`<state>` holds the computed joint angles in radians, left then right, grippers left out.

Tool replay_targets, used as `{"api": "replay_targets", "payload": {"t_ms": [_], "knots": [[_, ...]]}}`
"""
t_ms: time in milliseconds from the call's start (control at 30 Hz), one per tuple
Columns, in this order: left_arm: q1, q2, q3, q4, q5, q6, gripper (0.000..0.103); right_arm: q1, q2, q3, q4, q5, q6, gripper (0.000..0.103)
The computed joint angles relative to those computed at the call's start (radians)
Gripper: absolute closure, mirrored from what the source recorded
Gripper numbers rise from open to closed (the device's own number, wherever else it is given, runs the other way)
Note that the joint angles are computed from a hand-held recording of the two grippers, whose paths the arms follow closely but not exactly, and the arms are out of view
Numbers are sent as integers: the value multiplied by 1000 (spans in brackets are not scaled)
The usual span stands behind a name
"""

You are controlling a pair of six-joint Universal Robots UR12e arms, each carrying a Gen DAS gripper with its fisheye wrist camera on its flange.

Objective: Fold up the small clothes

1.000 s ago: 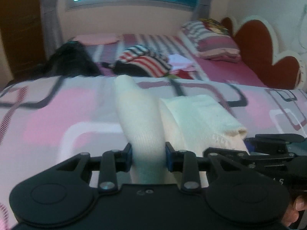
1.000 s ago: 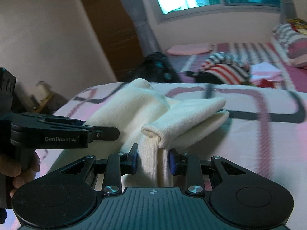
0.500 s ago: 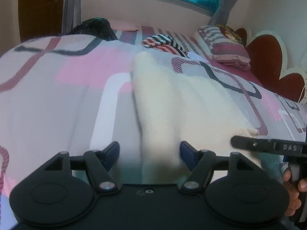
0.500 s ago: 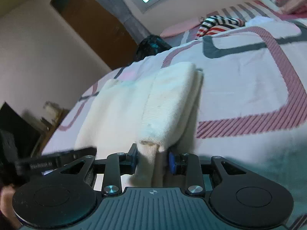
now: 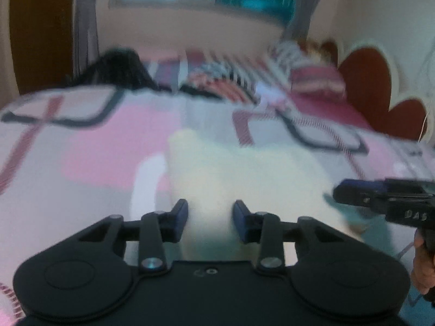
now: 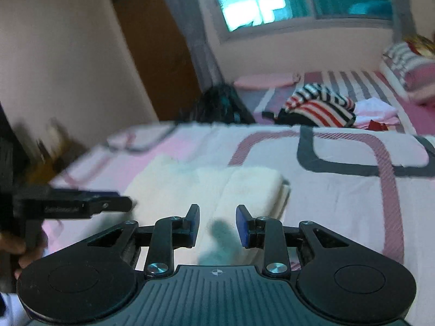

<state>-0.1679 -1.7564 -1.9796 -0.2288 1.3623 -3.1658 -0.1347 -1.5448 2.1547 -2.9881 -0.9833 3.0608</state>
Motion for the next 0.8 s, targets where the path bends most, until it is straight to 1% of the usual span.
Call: {"api": "replay_targets", "payload": {"t_ms": [67,100,167,200,267,333,367,433,500,600,633,667,700,733,767,800], "knots": [[-12,-13,9,-4,21,14,67,26,19,-21,71,-77,-66,74],[-15,-15,10,-2,24,12,67,30,21,-13,81,-97,-85,74],[-21,-16,13,-4,36,16,66,5,21,10,63,-63,-65,74],[-19,-16,10,-3,35,22,66,1,19,14,65,-61,-58,74],[-20,-11,10,-13,37,26,66,2,18,22,54,-69,-54,74],[-19,6,1,-18,49,28,66,7,5,24,63,-89,-44,74],[-25,18,-7,-17,68,35,67,9,-9,26,68,-96,-39,74],[-37,45,-33,-14,104,52,67,-2,-51,47,79,-58,-58,74],[-54,82,-68,-19,138,50,69,-13,-101,74,128,-26,-96,74],[-70,153,-143,-33,159,47,69,-10,-190,125,233,-29,-170,74],[-79,172,-167,-35,179,50,68,-5,-215,141,263,-43,-196,74],[-88,185,-181,-56,199,43,68,12,-233,152,296,-88,-225,74],[-91,189,-190,-64,206,33,68,33,-238,165,298,-140,-238,74],[-94,189,-200,-50,213,14,68,37,-238,181,261,-151,-218,74],[-96,190,-199,-51,215,-1,70,38,-235,184,249,-152,-187,74],[-98,191,-194,-61,219,-12,70,38,-230,176,262,-152,-155,74]]}}
